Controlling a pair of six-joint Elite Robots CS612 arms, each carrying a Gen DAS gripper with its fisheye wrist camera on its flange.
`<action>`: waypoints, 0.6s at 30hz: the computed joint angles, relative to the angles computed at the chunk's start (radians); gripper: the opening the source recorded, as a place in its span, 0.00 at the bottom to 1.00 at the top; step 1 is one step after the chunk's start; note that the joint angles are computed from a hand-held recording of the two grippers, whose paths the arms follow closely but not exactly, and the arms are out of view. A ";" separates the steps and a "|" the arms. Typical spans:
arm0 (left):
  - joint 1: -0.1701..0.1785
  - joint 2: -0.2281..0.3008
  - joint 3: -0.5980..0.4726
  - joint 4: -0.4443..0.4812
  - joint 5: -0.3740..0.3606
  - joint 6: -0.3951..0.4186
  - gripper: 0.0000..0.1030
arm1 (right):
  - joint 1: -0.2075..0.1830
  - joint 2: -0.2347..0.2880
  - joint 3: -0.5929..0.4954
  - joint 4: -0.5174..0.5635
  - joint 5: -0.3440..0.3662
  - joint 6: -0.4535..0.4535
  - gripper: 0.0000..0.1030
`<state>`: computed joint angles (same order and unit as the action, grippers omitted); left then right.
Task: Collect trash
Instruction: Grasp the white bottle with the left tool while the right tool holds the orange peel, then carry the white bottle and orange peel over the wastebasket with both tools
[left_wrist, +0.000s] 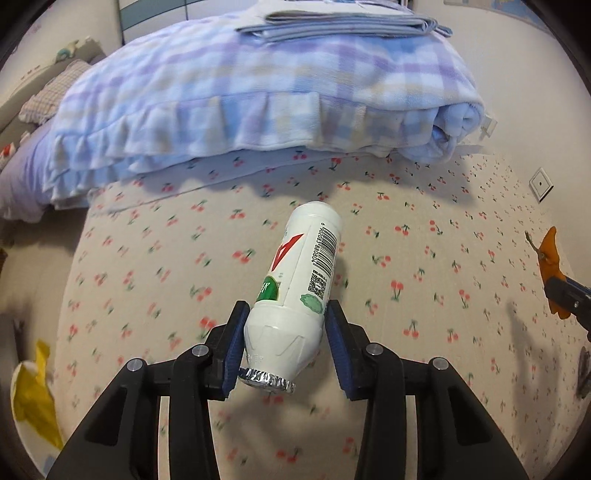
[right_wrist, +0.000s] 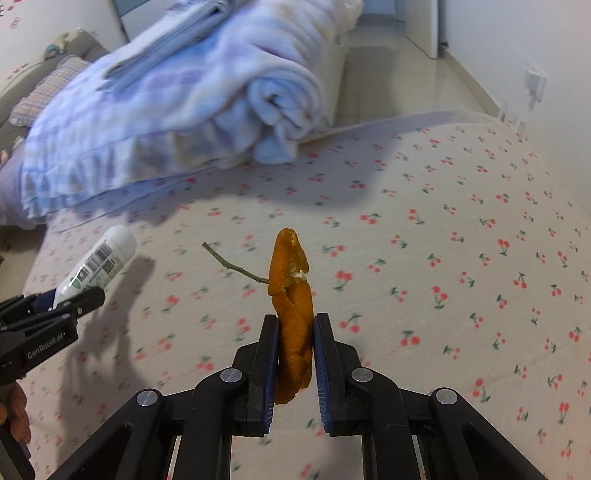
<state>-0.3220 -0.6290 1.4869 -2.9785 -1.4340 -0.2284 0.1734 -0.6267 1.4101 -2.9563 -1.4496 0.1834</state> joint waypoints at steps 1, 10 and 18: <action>0.001 -0.016 0.027 -0.012 0.002 -0.010 0.43 | 0.001 -0.005 0.007 -0.003 0.006 -0.004 0.15; 0.011 -0.097 0.176 -0.092 0.000 -0.059 0.43 | 0.012 -0.053 0.067 -0.019 0.061 -0.003 0.16; 0.035 -0.162 0.301 -0.168 0.001 -0.097 0.43 | 0.038 -0.077 0.094 -0.020 0.086 -0.032 0.16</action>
